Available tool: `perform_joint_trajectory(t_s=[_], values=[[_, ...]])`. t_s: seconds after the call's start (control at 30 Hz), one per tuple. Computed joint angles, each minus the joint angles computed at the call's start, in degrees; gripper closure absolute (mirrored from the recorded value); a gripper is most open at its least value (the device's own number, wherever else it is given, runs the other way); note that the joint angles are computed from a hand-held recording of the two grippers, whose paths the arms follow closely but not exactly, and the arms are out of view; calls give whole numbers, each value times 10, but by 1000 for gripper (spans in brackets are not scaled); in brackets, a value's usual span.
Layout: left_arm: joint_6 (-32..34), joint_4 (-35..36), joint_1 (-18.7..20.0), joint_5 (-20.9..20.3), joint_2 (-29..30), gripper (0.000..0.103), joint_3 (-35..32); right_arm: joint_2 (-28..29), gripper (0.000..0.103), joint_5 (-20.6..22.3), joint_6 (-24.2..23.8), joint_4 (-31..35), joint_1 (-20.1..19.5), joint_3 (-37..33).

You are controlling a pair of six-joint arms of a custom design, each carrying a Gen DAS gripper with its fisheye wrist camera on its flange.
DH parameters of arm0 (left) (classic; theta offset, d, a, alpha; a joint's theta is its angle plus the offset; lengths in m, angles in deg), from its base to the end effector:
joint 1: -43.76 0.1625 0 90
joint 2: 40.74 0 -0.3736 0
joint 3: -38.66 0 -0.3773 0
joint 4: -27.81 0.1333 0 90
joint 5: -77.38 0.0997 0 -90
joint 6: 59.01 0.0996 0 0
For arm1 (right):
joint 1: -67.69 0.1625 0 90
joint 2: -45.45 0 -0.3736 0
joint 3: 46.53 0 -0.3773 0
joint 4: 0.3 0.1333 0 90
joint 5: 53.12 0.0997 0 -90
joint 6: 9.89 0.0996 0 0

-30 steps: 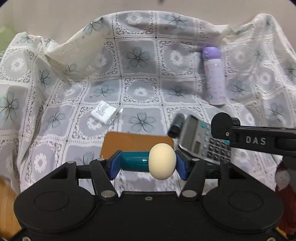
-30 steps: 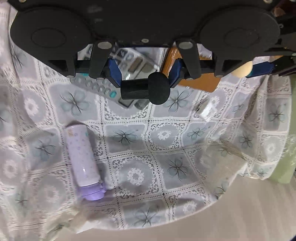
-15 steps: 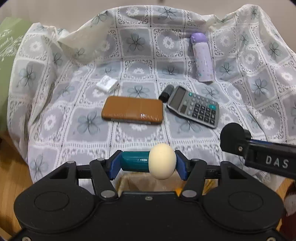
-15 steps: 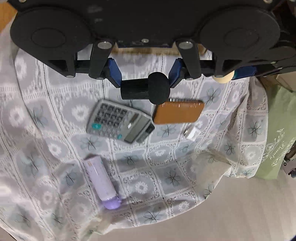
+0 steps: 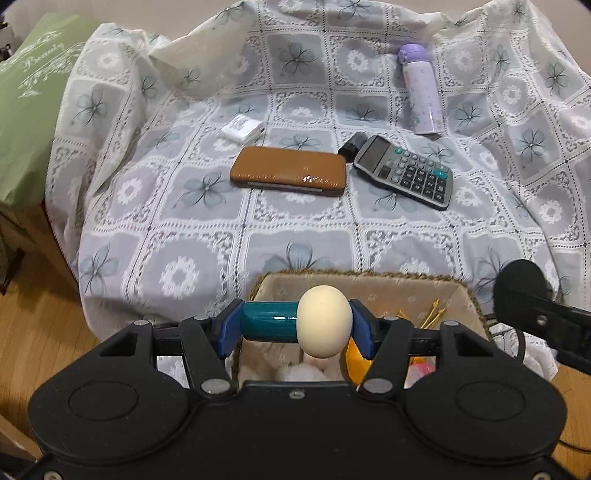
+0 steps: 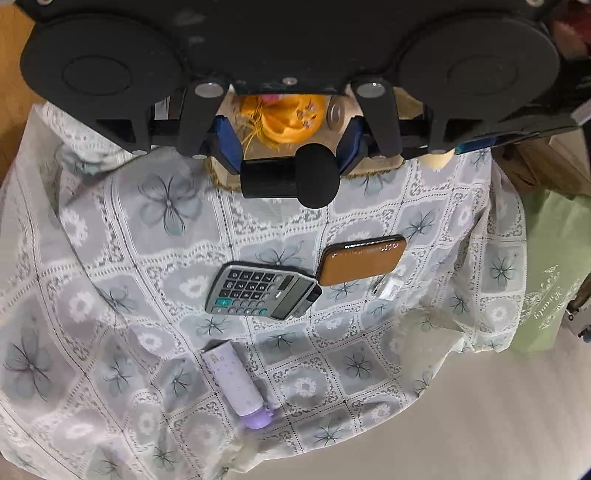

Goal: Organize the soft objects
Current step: 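Open the left tool to drop the sponge stick into the basket, then withdraw both tools from the basket back toward the wallet and calculator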

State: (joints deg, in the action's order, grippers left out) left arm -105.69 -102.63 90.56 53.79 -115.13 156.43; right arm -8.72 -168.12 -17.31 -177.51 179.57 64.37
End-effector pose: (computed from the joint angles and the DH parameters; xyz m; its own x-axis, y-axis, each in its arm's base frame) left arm -0.1596 -0.4980 0.2183 -0.6754 -0.3182 -0.6652 0.2802 0.7237 -0.6307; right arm 0.2924 -0.4832 0.1227 -0.8717 -0.2409 0.4267 -0.4374 0.7751 -0.4560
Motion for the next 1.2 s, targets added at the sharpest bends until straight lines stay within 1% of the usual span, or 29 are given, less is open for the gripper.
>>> perform_joint_trajectory(t_s=[0.1, 0.2, 0.3, 0.4, 0.5, 0.6, 0.73, 1.2], values=[[-19, 4, -3, -3, -7, 46, 11, -12, 48, -4, 3, -11, 3, 21], [-40, 18, -4, 2, -7, 46, 14, -20, 48, -11, 6, -19, 7, 36], [-43, 24, 1, 2, -1, 46, 9, -19, 48, -23, 1, -22, 11, 39], [-52, 35, 6, 6, 5, 46, 2, -16, 48, -22, 6, -13, 11, 35], [-61, 46, 6, 12, 7, 32, 2, -13, 48, -27, 4, -9, 9, 32], [-72, 63, 3, 18, 7, 32, 2, -12, 48, -28, 7, 2, 8, 29], [-83, 80, 2, 14, 5, 30, 1, -10, 48, -32, 11, 12, 8, 24], [-124, 129, -8, 14, -7, 27, 9, -4, 46, -40, 15, 19, 9, 18]])
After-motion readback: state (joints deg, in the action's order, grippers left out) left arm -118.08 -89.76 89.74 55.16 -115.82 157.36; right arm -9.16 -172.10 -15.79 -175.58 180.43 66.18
